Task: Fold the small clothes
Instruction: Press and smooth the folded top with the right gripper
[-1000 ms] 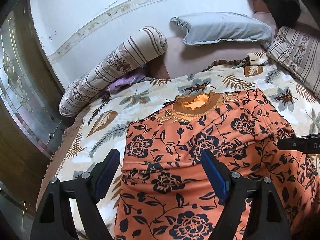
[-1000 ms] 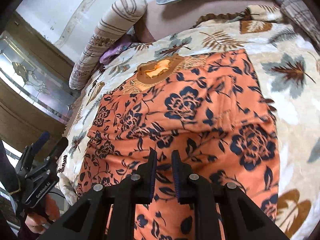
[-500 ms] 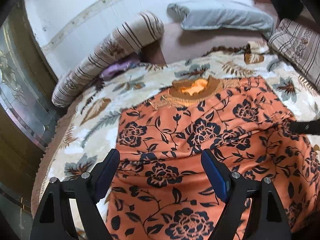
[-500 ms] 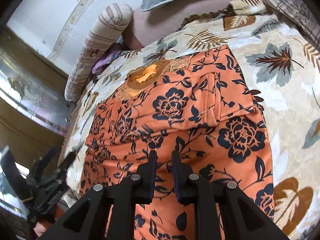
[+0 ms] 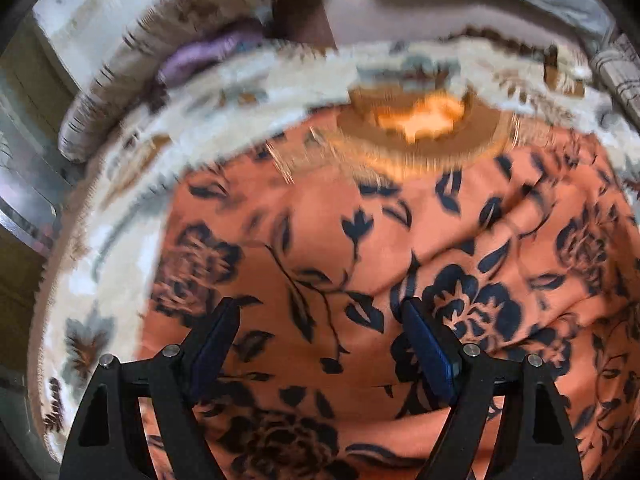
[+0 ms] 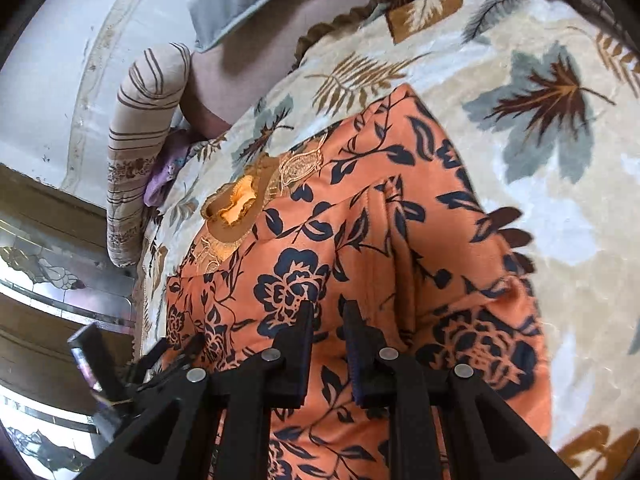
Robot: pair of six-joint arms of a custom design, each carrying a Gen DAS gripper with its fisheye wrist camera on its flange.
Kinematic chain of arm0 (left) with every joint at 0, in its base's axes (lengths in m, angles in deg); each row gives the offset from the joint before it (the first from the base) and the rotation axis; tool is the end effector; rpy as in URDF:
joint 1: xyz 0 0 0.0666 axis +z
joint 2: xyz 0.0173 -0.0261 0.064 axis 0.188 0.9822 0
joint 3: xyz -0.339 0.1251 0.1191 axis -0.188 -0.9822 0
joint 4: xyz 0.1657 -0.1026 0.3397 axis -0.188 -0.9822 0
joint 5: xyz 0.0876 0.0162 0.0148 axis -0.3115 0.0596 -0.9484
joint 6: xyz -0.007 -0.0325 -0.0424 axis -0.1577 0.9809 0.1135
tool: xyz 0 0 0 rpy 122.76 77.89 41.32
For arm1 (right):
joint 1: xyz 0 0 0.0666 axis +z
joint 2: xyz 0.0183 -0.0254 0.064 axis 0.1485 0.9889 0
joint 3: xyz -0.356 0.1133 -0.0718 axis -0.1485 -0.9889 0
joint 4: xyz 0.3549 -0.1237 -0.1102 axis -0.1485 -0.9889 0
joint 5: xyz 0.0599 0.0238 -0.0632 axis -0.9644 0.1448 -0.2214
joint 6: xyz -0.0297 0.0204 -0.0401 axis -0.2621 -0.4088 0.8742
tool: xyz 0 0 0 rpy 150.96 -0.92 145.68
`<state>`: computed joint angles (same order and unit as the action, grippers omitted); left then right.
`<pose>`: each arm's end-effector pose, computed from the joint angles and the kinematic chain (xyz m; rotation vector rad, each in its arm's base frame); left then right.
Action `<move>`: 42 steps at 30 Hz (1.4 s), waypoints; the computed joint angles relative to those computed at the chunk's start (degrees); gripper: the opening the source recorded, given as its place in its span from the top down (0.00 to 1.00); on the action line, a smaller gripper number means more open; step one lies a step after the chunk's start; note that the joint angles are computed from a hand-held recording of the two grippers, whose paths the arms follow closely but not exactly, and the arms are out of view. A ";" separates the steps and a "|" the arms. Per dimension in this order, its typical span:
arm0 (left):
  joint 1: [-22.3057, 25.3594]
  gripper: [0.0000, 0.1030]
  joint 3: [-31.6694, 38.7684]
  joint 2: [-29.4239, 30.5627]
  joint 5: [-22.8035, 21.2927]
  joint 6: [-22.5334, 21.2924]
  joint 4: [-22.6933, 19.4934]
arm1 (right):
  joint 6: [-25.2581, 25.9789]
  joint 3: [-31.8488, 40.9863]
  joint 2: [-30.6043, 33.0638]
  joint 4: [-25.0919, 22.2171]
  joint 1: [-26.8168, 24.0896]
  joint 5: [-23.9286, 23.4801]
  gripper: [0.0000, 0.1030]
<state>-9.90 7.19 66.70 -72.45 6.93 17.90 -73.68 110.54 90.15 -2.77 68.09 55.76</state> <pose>0.4026 -0.1507 0.4256 0.9055 2.4573 0.0777 0.2124 0.3259 0.4345 1.0855 2.2596 0.5702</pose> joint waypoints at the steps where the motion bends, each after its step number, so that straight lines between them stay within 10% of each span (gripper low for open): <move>1: -0.17 0.18 -0.82 0.09 -0.39 -0.10 0.59 | 0.30 0.50 0.74 -1.13 -0.50 -0.61 0.82; 20: -0.59 0.14 -1.15 -2.53 -0.09 -2.72 -3.22 | -1.69 2.19 3.34 -7.19 -0.88 -4.12 0.82; 32: -3.11 0.15 1.34 -3.17 3.40 1.97 -2.64 | -7.94 1.43 0.06 -7.77 2.49 4.44 0.82; 42: -5.94 0.14 -0.08 -0.47 1.85 4.14 -3.45 | -6.46 -1.67 0.37 -4.54 -1.06 -5.00 0.75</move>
